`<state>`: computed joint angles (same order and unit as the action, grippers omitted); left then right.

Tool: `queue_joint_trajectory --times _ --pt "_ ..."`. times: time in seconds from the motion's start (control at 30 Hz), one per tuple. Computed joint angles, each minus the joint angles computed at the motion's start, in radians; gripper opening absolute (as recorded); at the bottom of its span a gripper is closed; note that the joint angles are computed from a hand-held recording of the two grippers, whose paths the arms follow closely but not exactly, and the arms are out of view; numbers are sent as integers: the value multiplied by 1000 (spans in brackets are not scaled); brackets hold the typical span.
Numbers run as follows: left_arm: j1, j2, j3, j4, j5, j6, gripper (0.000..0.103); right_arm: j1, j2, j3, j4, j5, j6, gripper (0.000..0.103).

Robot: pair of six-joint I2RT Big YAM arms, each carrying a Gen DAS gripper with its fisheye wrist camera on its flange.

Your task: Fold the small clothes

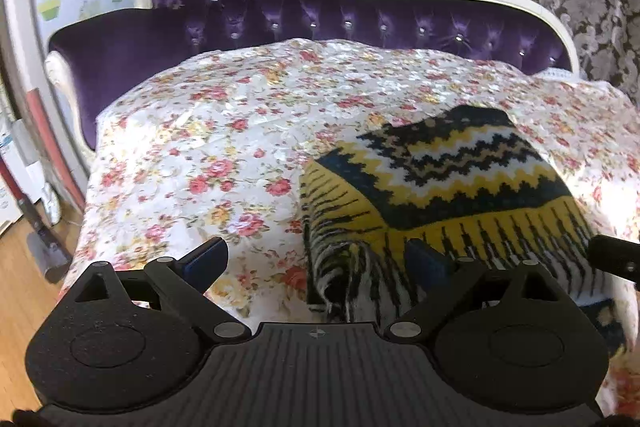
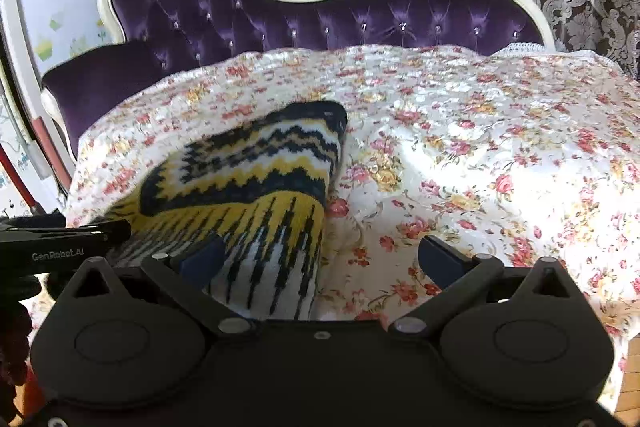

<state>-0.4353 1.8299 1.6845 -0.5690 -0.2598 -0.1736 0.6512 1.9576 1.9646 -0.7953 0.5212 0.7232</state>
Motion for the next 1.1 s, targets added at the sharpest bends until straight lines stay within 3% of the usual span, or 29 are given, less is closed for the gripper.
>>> queue_joint_trajectory --times 0.1,0.33,1.1 --pt "-9 -30 -20 3 -36 -7 96 4 -30 -32 19 -3 13 103" --pt "-11 -86 -49 -24 0 -15 96 27 -58 -38 12 30 -47 103" --pt "-33 -146 -115 -58 16 -5 96 50 -85 -56 0 16 -24 103"
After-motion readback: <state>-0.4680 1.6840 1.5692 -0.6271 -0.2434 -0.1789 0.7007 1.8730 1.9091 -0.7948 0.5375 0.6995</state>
